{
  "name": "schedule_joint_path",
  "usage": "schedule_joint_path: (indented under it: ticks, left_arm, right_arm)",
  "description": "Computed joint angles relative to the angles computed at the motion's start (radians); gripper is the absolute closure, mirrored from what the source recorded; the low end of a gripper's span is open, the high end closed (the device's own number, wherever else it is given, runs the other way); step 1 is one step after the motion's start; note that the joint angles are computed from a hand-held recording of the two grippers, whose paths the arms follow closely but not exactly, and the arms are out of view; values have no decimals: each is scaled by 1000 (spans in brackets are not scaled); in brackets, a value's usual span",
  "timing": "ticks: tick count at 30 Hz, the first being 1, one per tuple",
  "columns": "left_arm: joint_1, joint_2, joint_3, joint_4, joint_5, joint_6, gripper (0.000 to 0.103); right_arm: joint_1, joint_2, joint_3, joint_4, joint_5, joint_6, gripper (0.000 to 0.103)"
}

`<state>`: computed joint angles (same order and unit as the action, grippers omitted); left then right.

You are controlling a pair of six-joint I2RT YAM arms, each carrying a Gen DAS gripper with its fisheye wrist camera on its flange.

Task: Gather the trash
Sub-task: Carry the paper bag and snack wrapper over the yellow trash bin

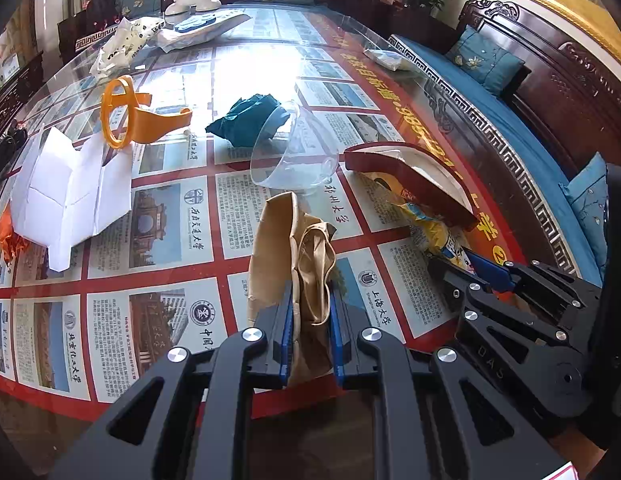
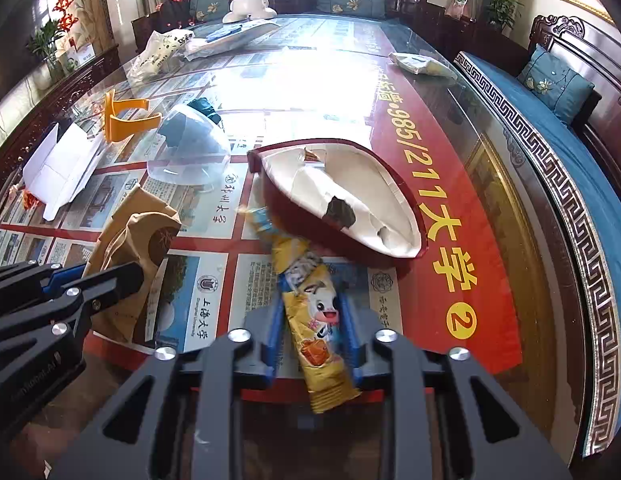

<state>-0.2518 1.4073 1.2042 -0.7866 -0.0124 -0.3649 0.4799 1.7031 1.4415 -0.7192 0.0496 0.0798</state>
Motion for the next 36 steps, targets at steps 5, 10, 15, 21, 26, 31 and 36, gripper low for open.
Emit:
schedule_joint_path:
  ticks: [5, 10, 15, 21, 26, 31, 36]
  left_arm:
    - [-6, -19, -14, -5, 3, 5, 87]
    - [-19, -58, -42, -15, 3, 13, 87]
    - [-48, -113, -70, -35, -8, 23, 87]
    - [-133, -206, -103, -86, -15, 18, 87]
    - [-293, -308, -125, -140, -41, -25, 87]
    - [-522, -363, -125, -182, -111, -120, 87]
    - [-755, -351, -124, -185, -168, -231, 87]
  right_arm:
    - [10, -70, -72, 31, -11, 12, 84]
    - [36, -153, -139, 55, -3, 37, 84]
    - [63, -241, -199, 50, 10, 76, 84]
    - [111, -411, -274, 2, 66, 136, 84]
    - [190, -608, -333, -103, 170, 213, 84]
    - [305, -796, -374, -266, 310, 337, 84]
    - [509, -957, -383, -547, 502, 605, 83]
